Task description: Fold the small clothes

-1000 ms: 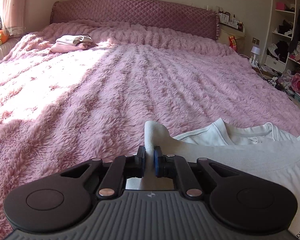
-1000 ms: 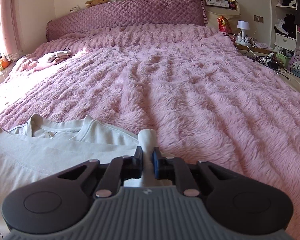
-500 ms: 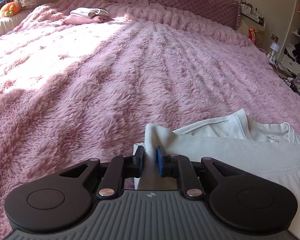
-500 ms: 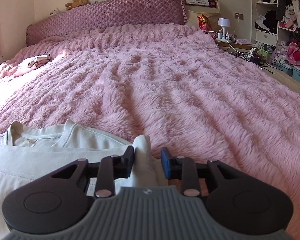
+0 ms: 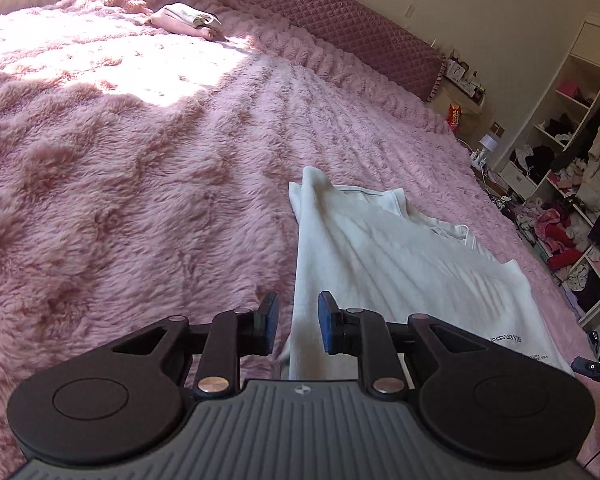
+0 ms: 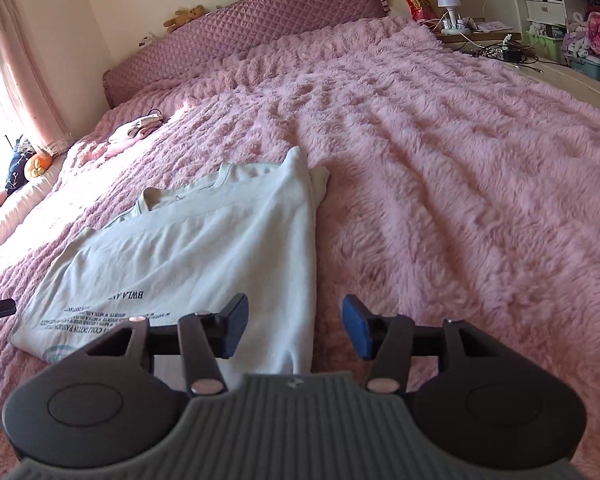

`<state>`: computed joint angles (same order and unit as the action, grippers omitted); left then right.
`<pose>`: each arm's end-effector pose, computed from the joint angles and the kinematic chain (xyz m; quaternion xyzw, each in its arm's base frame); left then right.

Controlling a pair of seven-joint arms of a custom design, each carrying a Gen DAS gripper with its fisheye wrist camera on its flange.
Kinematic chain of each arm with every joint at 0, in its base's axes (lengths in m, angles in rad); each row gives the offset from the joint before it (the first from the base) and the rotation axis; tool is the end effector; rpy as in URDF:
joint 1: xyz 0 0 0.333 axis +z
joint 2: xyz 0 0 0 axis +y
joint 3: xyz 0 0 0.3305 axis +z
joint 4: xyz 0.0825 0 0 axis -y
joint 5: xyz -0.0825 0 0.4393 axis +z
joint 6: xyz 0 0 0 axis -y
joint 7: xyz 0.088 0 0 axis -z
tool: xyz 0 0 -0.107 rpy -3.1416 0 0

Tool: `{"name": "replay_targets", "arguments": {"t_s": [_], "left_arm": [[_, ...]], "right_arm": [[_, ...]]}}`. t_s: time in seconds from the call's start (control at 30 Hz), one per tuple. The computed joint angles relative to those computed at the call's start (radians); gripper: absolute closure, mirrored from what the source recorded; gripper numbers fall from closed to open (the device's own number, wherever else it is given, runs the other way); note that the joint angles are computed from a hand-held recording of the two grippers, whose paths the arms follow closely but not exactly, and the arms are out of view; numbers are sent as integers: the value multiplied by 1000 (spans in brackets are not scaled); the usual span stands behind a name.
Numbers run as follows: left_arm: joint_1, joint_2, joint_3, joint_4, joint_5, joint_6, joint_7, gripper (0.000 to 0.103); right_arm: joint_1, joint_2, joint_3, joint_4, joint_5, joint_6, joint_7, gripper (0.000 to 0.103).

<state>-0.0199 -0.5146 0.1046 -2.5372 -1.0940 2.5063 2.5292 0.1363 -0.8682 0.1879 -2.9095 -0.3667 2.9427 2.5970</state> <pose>0.4645 0.0475 0.4847 -0.5931 0.6582 -0.4575 0.0754 0.3444 0.1366 0.4746 -0.5044 0.7384 -0.2298 0.3841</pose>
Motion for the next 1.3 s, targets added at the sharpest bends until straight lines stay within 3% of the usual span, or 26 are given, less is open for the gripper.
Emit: {"name": "replay_targets", "arguments": {"t_s": [0.13, 0.3, 0.33, 0.37, 0.47, 0.5, 0.53, 0.73, 0.9, 0.97, 1.1, 1.2, 1.3], "left_arm": [[20, 5, 26, -5, 38, -91, -2, 80], [27, 35, 10, 4, 26, -108, 23, 77], [28, 37, 4, 4, 25, -107, 23, 77], [29, 47, 2, 12, 27, -114, 22, 77], [33, 55, -5, 19, 29, -130, 23, 79], [33, 54, -2, 20, 26, -143, 26, 94], [33, 50, -3, 20, 24, -151, 28, 100], [40, 7, 9, 16, 10, -166, 42, 100], [58, 46, -45, 27, 147, -139, -8, 100], [52, 62, -55, 25, 173, -115, -20, 100], [48, 79, -36, 41, 181, -145, -47, 100], [52, 70, -30, 46, 191, -163, -39, 98], [58, 60, -42, 47, 221, -156, -49, 95]], "right_arm": [[76, -50, -30, -42, 17, -50, -35, 49], [84, -25, -30, -42, 18, -34, -64, 50], [86, -13, -36, -36, 19, -31, -75, 62], [99, -3, -52, -30, 25, -32, -93, 84], [114, 11, -64, -11, 30, -59, -140, 99], [114, 10, -63, -7, 34, -64, -145, 99], [107, 4, -54, -5, 34, -68, -143, 100], [81, -72, -13, 13, 3, -113, -152, 102], [132, -57, -78, 13, 10, -204, -271, 103], [134, -25, -73, 5, 8, -202, -301, 103], [118, -12, -60, -7, 14, -174, -294, 102], [117, -34, -52, -1, 31, -212, -279, 96], [82, -77, 23, 12, 7, -266, -201, 84]]}}
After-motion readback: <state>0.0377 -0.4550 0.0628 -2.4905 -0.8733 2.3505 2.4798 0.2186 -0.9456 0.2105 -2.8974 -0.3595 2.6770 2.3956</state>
